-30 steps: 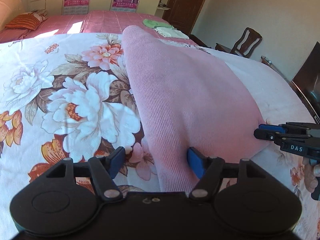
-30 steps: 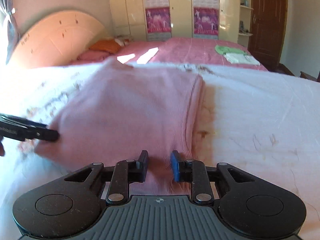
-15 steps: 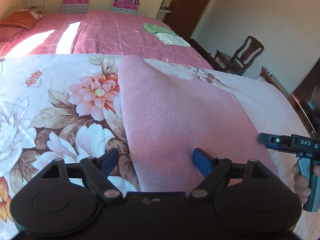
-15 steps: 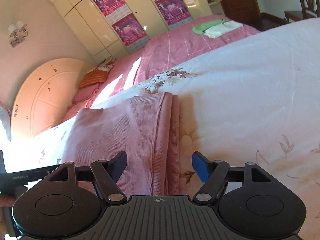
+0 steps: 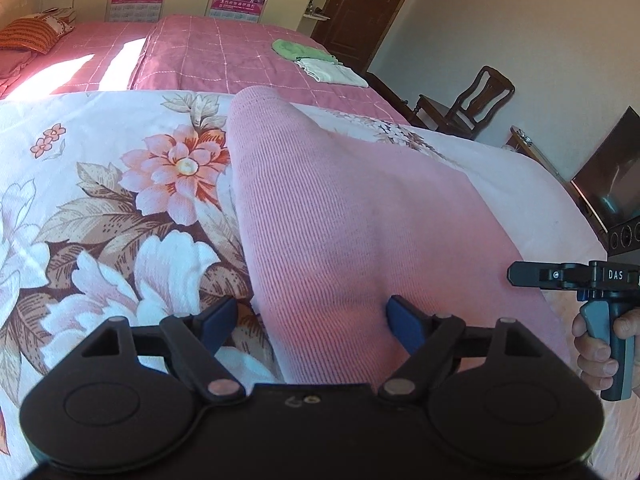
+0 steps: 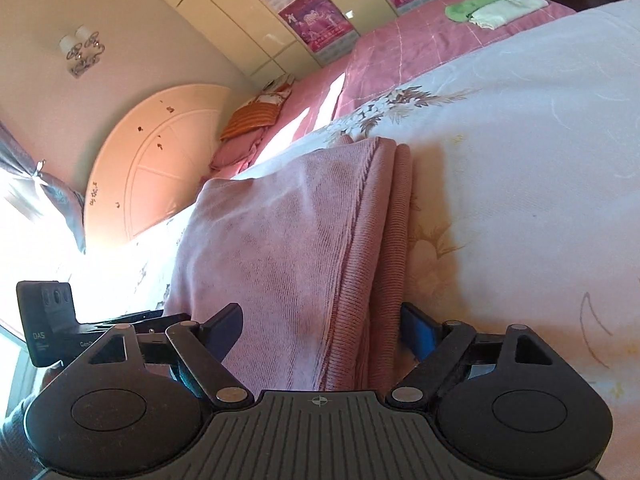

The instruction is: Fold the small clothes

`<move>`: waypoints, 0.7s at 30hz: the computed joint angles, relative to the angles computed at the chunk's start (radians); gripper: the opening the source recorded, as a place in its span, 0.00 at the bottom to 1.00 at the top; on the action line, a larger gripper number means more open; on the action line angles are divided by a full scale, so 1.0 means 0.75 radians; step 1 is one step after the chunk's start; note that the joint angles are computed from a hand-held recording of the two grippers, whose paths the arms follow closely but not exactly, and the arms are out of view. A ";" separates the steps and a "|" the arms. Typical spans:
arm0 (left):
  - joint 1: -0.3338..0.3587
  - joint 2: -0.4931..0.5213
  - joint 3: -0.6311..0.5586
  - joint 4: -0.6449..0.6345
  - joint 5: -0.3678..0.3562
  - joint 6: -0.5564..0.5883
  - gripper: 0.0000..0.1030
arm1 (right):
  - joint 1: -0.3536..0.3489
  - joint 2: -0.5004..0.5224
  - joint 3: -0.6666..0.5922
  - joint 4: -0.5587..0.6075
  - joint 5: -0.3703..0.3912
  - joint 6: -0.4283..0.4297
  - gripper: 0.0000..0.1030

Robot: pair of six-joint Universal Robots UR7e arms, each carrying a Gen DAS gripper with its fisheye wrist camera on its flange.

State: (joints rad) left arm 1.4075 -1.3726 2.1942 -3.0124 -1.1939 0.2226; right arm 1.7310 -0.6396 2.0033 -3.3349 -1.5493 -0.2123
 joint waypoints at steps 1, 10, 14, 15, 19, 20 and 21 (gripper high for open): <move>-0.001 0.000 0.001 -0.001 0.002 -0.001 0.80 | 0.008 0.005 -0.002 -0.004 -0.012 -0.007 0.81; 0.071 -0.075 -0.043 0.171 -0.190 -0.090 0.61 | 0.026 -0.014 0.047 -0.134 -0.123 0.032 0.71; 0.141 -0.065 -0.079 0.228 -0.321 -0.137 0.62 | -0.011 -0.070 0.066 -0.053 -0.085 0.085 0.71; 0.156 -0.053 -0.087 0.223 -0.347 -0.143 0.62 | -0.026 -0.081 0.061 0.001 -0.045 0.099 0.71; 0.205 -0.007 -0.128 0.223 -0.458 -0.182 0.60 | -0.022 -0.067 0.015 0.106 0.012 0.106 0.71; 0.220 0.009 -0.147 0.233 -0.497 -0.208 0.60 | -0.014 -0.053 -0.001 0.118 0.012 0.099 0.70; 0.228 0.021 -0.158 0.236 -0.514 -0.221 0.59 | 0.002 -0.032 -0.020 0.117 -0.009 0.077 0.69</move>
State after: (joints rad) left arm 1.5785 -1.3571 2.0755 -2.8354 -1.5793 0.0570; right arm 1.7329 -0.6634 1.9884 -3.2472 -1.5558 -0.1548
